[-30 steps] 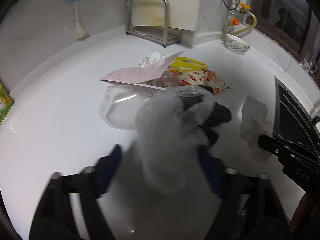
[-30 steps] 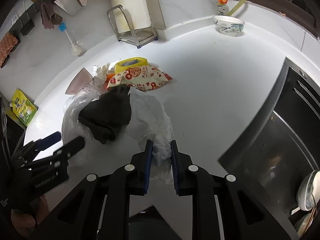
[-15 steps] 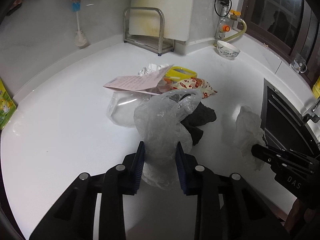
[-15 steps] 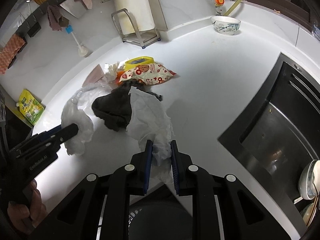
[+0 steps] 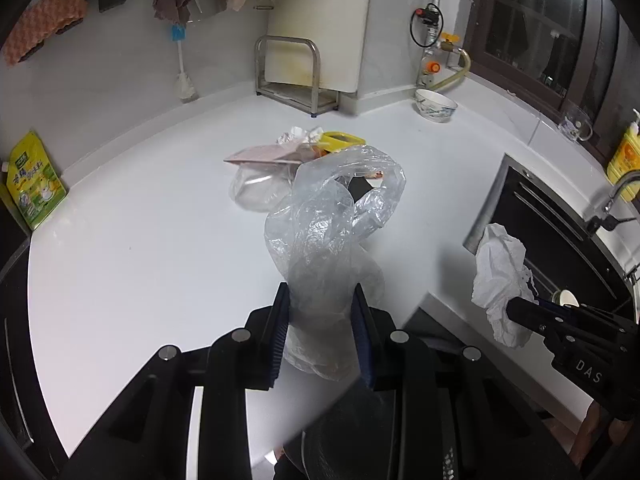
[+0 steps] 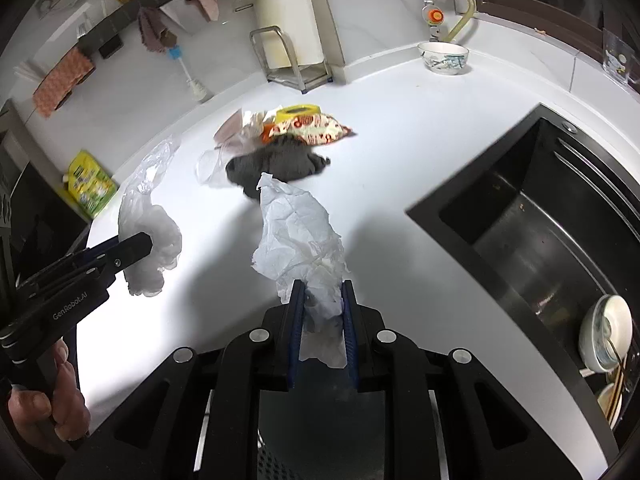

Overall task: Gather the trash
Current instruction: 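Carry the tissue and plastic bag to the wastebasket and open both tools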

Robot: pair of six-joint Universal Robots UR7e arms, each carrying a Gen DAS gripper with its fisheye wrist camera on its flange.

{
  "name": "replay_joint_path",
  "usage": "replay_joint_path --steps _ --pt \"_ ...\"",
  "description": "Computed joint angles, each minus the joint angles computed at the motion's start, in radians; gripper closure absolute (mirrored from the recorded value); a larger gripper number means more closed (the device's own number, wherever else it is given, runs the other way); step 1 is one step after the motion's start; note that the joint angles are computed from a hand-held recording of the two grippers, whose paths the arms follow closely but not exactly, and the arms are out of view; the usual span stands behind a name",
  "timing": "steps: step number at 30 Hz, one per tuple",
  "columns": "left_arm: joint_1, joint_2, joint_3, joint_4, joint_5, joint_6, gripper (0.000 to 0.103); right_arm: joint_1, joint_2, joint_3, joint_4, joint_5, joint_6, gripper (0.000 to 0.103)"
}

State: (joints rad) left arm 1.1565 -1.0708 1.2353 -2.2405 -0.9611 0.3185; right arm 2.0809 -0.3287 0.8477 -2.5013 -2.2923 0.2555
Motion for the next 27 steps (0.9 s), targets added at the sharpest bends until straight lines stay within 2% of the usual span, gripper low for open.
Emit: replay_joint_path --steps 6,12,19,27 --pt "-0.036 -0.100 0.168 -0.019 0.030 -0.052 0.073 0.011 -0.110 0.214 -0.066 0.023 0.012 0.085" --pt "-0.065 -0.165 0.291 -0.022 0.051 -0.111 0.073 0.012 -0.184 0.365 -0.118 0.047 0.017 0.085" --pt "-0.078 -0.206 0.380 0.034 0.055 -0.178 0.072 0.002 -0.230 0.474 -0.128 0.080 0.042 0.085" --pt "-0.051 -0.199 0.407 0.097 0.057 -0.187 0.070 -0.012 -0.216 0.504 -0.109 0.108 0.098 0.085"
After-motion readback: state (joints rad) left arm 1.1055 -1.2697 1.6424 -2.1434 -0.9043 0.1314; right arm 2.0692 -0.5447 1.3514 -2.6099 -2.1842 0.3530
